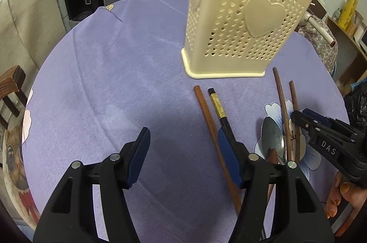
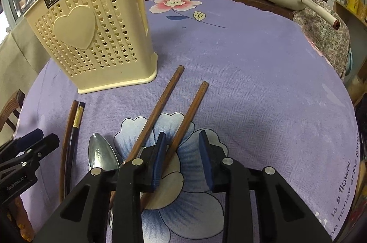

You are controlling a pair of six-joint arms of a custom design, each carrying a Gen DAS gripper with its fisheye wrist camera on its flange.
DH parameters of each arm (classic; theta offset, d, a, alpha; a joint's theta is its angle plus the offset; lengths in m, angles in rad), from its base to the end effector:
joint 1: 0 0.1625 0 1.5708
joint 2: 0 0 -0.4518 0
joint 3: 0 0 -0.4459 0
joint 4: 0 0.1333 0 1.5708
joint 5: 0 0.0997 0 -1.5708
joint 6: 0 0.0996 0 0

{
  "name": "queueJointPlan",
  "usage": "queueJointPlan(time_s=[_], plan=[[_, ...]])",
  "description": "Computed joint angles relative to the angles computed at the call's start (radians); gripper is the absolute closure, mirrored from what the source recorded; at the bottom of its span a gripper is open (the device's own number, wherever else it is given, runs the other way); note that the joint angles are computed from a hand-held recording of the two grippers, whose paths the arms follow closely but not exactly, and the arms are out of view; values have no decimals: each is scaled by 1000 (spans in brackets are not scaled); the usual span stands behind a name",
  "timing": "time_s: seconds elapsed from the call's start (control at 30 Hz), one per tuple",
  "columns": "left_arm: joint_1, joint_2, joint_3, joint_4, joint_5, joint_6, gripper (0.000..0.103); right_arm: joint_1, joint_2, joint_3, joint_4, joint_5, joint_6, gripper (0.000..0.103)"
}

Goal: Organize utensils
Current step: 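Lower left gripper toward brown chopstick while right gripper approaches another brown chopstick, then close left gripper on brown chopstick while right gripper grasps another brown chopstick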

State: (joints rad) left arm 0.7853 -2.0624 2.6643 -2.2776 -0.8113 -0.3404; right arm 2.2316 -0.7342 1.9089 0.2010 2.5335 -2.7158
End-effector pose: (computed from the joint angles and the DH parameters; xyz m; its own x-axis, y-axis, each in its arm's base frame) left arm -0.0418 -0.3273 0.2469 -0.7662 0.2006 -0.6105 0.4747 0.8170 -0.3273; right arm 0.2989 -0.3005 -0.0213 -0.7484 0.1150 0.6532 -0.3217 0.7983 -0.5091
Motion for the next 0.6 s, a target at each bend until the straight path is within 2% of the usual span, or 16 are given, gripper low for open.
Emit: queueJointPlan(time_s=[0.13, 0.23, 0.47, 0.6], plan=[[12, 50, -10, -29, -28, 4, 56, -3, -13, 11, -11, -17, 0, 73], [-17, 65, -4, -8, 23, -16, 67, -5, -18, 14, -14, -21, -5, 73], [-27, 64, -6, 21, 26, -51, 69, -7, -8, 2, -7, -8, -6, 73], [-20, 118, -15, -25, 37, -33, 70, -11, 10, -23, 2, 9, -6, 74]])
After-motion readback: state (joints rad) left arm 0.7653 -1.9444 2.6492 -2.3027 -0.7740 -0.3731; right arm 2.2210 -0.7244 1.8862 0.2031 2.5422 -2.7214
